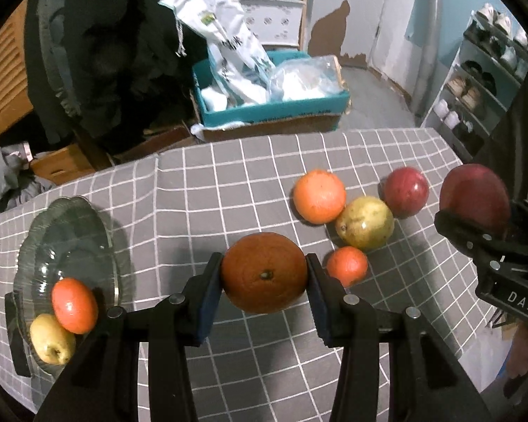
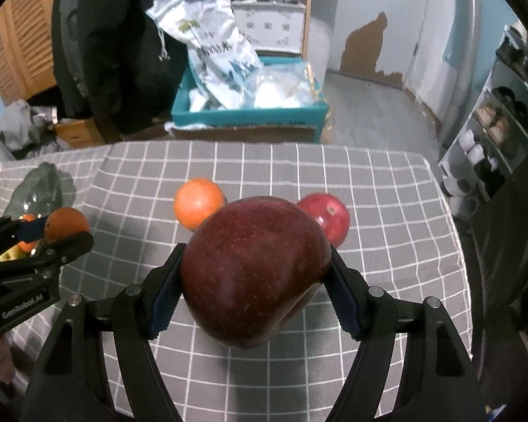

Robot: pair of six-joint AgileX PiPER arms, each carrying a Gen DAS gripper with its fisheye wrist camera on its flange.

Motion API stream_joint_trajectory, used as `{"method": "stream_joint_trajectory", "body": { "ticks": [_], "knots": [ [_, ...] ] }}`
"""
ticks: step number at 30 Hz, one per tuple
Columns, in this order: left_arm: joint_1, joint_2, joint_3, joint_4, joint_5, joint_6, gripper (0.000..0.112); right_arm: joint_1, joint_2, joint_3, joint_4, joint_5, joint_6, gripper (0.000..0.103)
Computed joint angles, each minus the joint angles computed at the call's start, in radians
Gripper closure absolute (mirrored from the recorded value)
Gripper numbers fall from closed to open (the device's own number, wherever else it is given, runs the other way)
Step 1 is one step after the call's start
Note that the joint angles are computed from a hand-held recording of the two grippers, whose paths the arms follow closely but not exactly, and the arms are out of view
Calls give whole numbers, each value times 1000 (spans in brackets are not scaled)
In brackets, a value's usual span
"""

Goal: Organize fruits
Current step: 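Carry the tangerine and the red apple over the green bowl with both grippers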

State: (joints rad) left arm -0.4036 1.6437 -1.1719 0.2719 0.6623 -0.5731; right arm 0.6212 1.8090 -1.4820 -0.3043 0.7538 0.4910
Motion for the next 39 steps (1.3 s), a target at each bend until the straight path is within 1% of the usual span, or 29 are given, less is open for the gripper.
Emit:
{"method": "stream_joint_trajectory", "body": {
  "ticks": [3, 7, 10, 19, 27, 35, 39],
  "knots": [
    [7, -34, 9, 7, 6, -7, 66, 14, -23, -5, -9, 1, 5, 29],
    [33, -91, 25, -31, 2, 27, 66, 43, -47, -24, -37, 11, 21, 29],
    [39, -127, 37, -5, 6, 11, 66, 65, -59, -43, -53, 20, 34, 29],
    [81, -233, 63, 6, 32, 16, 66, 127, -73, -110, -81, 50, 48, 29],
    [143, -323, 82, -11, 51, 54, 66, 185, -32, -218, -95, 87, 42, 29],
    [216, -390, 97, -17, 62, 94, 66, 228, 39, -355, -82, 129, 17, 29],
    [281, -421, 106, -57, 62, 145, 66, 248, 81, -431, -74, 151, 3, 29]
  ]
}}
